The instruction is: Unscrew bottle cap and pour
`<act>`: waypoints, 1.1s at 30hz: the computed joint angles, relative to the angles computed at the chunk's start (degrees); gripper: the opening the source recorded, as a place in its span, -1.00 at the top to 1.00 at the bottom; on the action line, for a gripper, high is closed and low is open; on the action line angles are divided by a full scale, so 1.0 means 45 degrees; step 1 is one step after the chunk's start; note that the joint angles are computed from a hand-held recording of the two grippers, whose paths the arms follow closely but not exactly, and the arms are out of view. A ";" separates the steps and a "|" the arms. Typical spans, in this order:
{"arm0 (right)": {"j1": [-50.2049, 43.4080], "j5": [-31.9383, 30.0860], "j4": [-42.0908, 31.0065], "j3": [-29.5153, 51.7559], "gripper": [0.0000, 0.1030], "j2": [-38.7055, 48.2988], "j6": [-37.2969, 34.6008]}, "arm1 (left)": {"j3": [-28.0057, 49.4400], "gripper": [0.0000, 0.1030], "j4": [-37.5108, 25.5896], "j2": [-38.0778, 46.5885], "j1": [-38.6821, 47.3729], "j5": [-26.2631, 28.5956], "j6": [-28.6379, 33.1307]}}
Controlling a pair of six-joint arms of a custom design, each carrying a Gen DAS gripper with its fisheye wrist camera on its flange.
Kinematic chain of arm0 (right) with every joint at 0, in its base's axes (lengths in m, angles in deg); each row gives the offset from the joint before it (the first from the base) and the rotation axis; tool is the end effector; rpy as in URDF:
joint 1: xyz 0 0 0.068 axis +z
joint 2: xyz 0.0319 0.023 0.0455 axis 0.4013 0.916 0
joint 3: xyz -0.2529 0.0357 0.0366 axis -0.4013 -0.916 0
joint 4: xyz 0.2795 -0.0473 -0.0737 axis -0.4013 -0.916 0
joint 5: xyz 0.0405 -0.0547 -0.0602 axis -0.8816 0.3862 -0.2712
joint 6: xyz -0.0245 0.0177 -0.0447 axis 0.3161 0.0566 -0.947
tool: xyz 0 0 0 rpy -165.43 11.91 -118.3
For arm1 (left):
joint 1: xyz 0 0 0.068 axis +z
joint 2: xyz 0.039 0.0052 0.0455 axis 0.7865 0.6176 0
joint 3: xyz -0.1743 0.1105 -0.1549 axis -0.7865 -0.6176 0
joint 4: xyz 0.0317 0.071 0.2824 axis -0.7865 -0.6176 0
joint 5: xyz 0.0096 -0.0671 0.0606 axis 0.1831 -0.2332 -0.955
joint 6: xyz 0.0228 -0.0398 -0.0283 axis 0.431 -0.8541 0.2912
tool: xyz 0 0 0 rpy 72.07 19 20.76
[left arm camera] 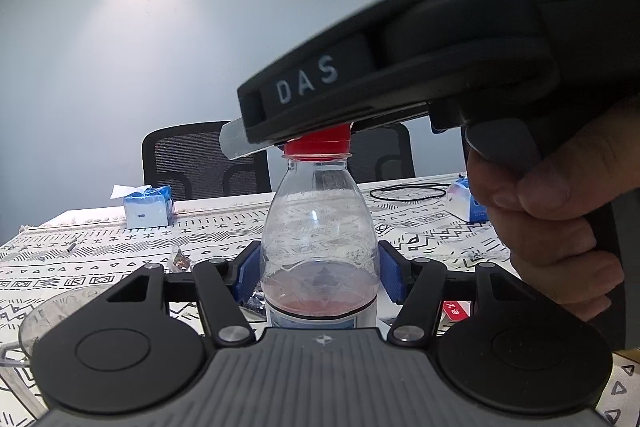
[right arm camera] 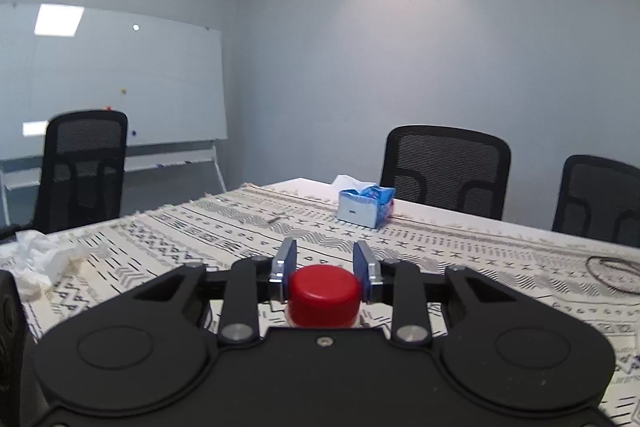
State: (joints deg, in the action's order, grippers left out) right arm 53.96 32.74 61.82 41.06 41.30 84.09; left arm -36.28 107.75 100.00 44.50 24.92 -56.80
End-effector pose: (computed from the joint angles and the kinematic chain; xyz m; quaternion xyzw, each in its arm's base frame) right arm 0.2125 0.1086 0.2050 -0.0715 0.7722 0.0227 0.6309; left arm 0.2190 -0.0493 0.1328 0.3034 0.6981 -0.2239 0.6087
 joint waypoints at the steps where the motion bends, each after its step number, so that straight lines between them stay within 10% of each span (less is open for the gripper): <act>1: -0.0215 -0.0507 0.0116 -0.0166 0.37 -0.0181 -0.0145 | 0.0041 -0.10 -0.0038 0.0034 0.0041 0.0075 -0.0017; 19: -0.7252 -1.4288 0.1938 -0.0529 0.36 0.0507 -0.1889 | 0.0986 -0.10 0.0275 0.1781 0.0697 0.1725 0.0213; 22: -0.6790 -1.3185 0.0244 -0.0356 0.35 -0.0566 -0.1699 | 0.1096 -0.10 0.0166 0.1868 0.0657 0.1765 0.0180; 29: -0.2095 -0.3548 -0.3143 0.0027 0.03 -0.2640 0.0849 | 0.1172 -0.11 -0.0077 0.1811 0.0488 0.1573 0.0256; 33: -0.1233 -0.2080 -0.3725 0.0230 0.04 -0.2589 0.1459 | 0.1124 -0.11 -0.0457 0.1322 0.0765 0.2028 0.0432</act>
